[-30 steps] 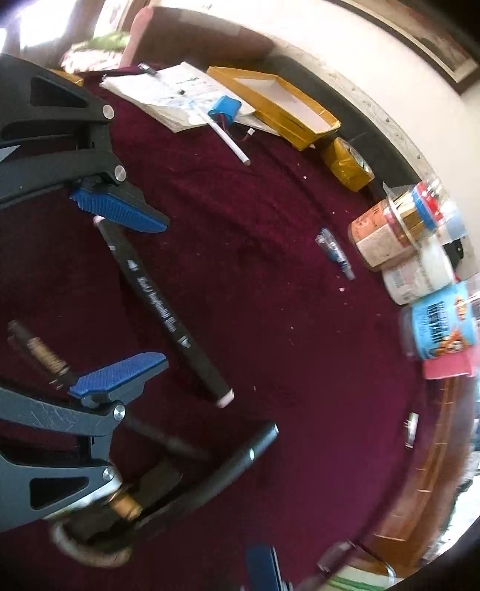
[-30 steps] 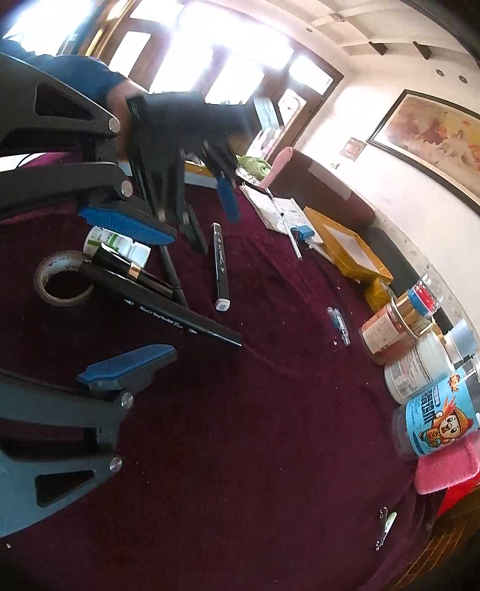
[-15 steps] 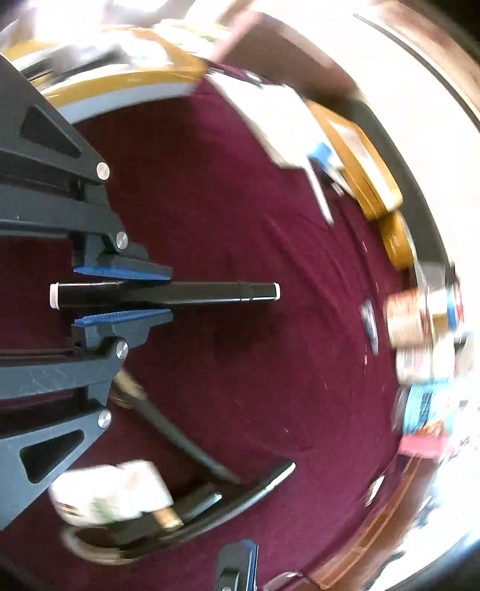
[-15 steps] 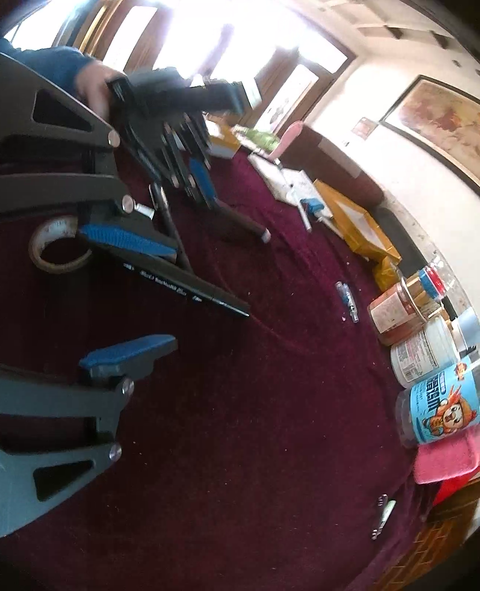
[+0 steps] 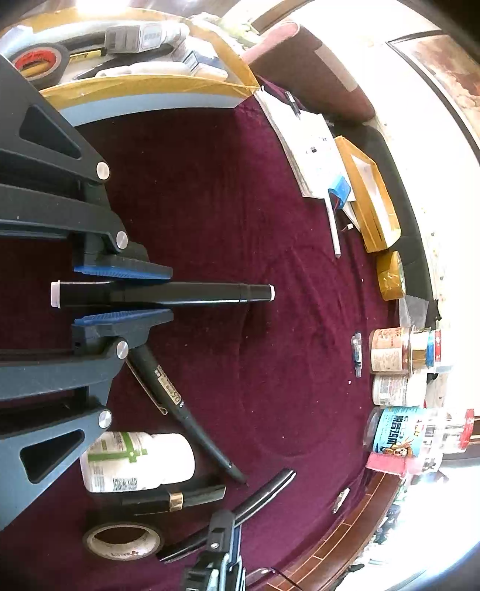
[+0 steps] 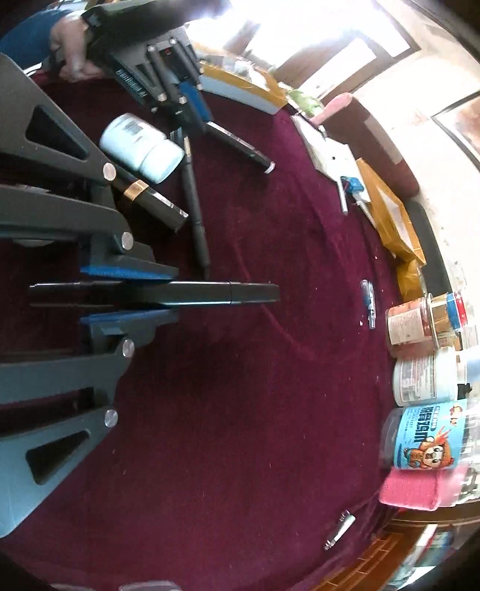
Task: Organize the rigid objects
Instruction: 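Grasp a black marker with the left tool while the right tool grasps another black marker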
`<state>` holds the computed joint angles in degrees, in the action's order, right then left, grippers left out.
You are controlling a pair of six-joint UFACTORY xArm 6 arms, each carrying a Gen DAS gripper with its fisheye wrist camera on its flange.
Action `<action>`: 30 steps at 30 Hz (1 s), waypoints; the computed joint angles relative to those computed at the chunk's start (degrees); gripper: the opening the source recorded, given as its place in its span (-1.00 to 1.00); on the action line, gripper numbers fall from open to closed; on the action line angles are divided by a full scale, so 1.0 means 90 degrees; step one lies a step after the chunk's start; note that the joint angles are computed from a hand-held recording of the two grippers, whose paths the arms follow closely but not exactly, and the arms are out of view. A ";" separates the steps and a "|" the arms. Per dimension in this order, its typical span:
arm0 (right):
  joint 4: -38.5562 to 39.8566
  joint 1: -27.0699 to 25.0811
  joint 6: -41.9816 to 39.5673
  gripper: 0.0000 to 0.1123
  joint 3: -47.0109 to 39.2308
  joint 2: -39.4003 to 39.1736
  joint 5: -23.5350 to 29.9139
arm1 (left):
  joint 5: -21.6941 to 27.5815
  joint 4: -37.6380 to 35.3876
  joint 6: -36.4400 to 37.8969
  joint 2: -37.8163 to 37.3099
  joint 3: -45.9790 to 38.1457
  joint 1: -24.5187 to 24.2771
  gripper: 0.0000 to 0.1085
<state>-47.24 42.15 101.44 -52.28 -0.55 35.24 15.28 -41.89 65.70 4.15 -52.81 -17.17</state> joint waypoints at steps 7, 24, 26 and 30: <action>-0.0077 0.0082 0.0014 -0.75 0.0023 -0.0045 0.0204 | 0.0472 -0.0121 -0.0259 0.0098 -0.0240 0.0147 -0.71; -0.0982 0.0175 0.0877 -0.75 0.0132 -0.0273 0.0147 | 0.0929 -0.1480 0.0183 -0.0418 0.0079 0.0468 -0.74; -0.1078 0.0187 0.0975 -0.75 0.0142 -0.0309 0.0149 | 0.1069 -0.1612 0.0251 -0.0537 0.0118 0.0521 -0.74; -0.1281 0.0223 0.1209 -0.75 0.0178 -0.0396 0.0180 | 0.1219 -0.1961 0.0551 -0.0837 0.0281 0.0591 -0.74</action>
<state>-58.77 44.15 112.32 -50.68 -4.12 36.86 26.25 -59.54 70.66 -3.38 -50.29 -11.86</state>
